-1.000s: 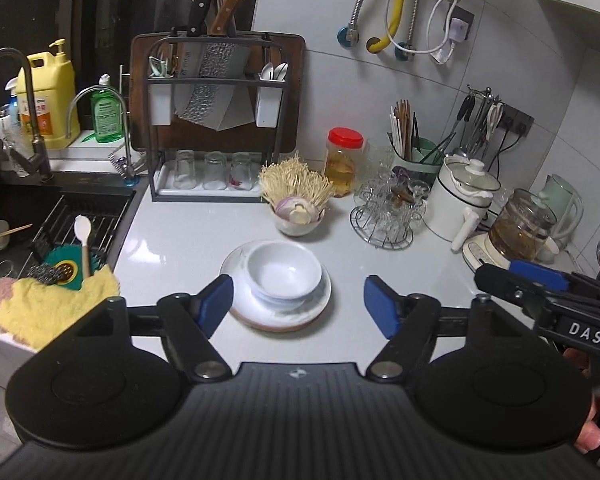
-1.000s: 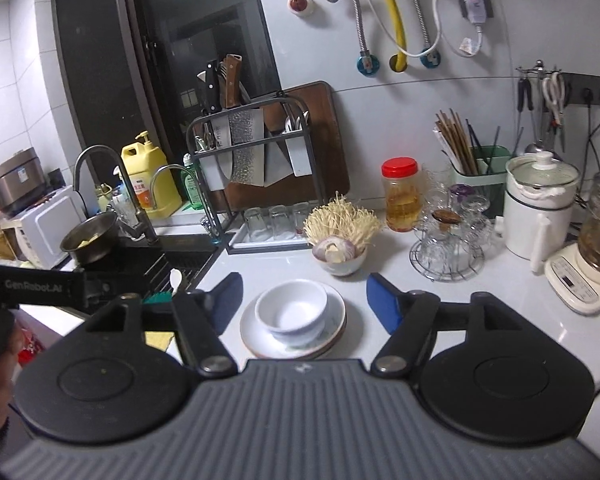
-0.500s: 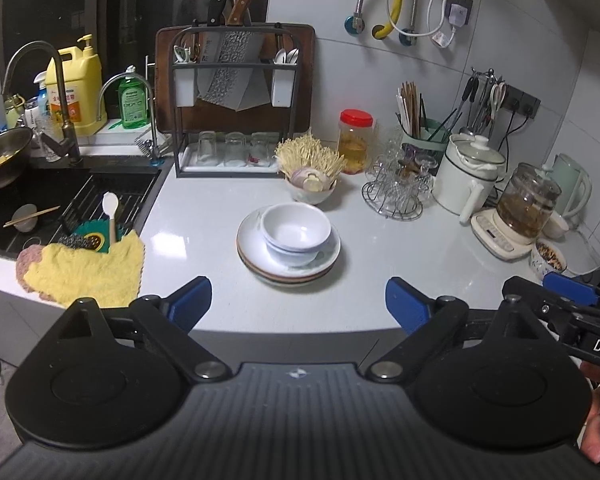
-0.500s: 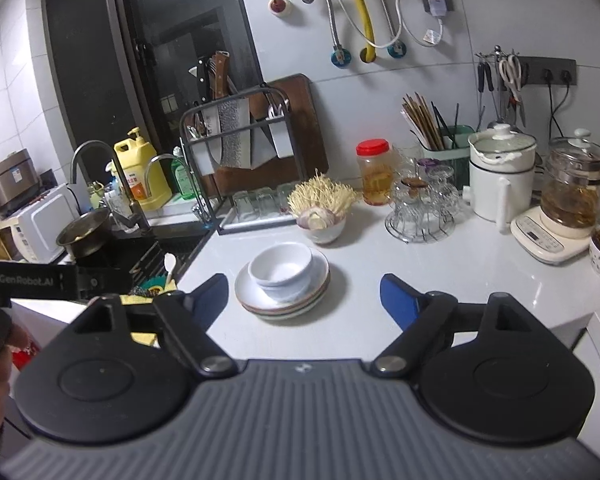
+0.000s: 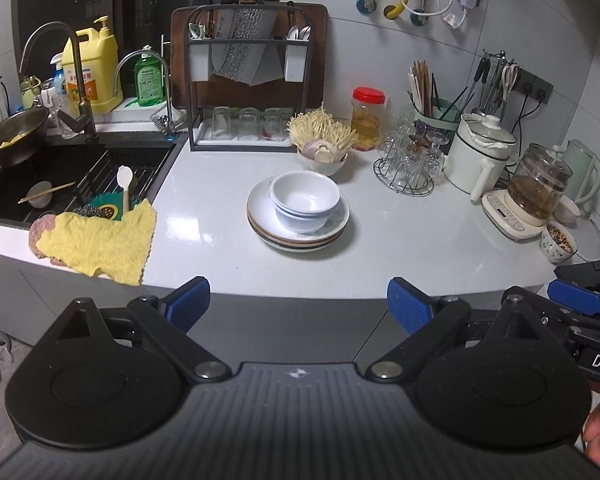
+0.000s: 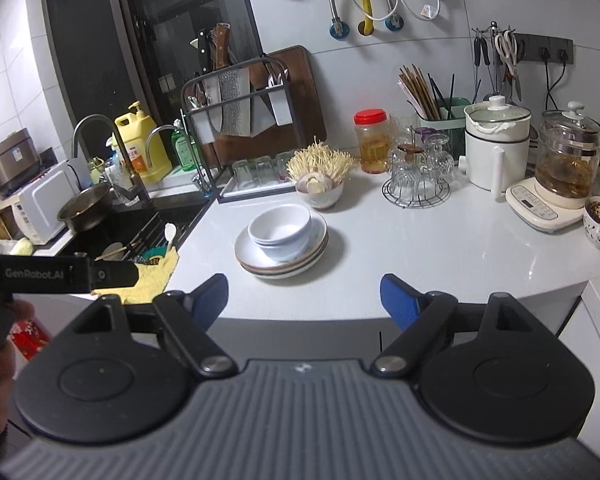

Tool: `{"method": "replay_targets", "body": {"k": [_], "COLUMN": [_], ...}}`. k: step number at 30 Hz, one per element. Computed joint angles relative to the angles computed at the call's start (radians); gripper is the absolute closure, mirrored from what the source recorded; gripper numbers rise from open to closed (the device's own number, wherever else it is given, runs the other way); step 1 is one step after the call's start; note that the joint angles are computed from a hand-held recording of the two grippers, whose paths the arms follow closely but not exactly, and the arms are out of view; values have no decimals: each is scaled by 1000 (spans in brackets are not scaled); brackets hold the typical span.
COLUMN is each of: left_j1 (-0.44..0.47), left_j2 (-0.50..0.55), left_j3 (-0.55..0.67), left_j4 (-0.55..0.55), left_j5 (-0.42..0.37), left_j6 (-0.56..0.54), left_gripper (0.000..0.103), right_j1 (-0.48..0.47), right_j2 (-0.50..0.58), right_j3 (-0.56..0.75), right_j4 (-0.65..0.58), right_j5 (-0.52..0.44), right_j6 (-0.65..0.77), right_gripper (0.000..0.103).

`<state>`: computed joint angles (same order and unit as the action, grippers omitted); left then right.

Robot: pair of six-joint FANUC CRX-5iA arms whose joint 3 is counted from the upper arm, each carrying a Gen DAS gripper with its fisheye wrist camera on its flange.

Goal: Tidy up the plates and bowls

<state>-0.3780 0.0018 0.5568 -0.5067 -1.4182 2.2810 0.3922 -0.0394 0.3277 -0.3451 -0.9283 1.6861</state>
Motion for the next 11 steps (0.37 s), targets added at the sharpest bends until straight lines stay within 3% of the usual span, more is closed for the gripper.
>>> {"method": "replay_targets", "body": {"k": [11], "left_j1": [-31], "left_j2": [6], "left_j3": [13], "left_j4": [-34], "left_j5": [-35], "left_j6": [35], "left_gripper": [5], "right_j1": [-4], "right_j2": [-8], "right_j3": [-6], "right_j4": [-4], "right_j5": [-12], "right_j6": [11], "right_gripper": [19]}}
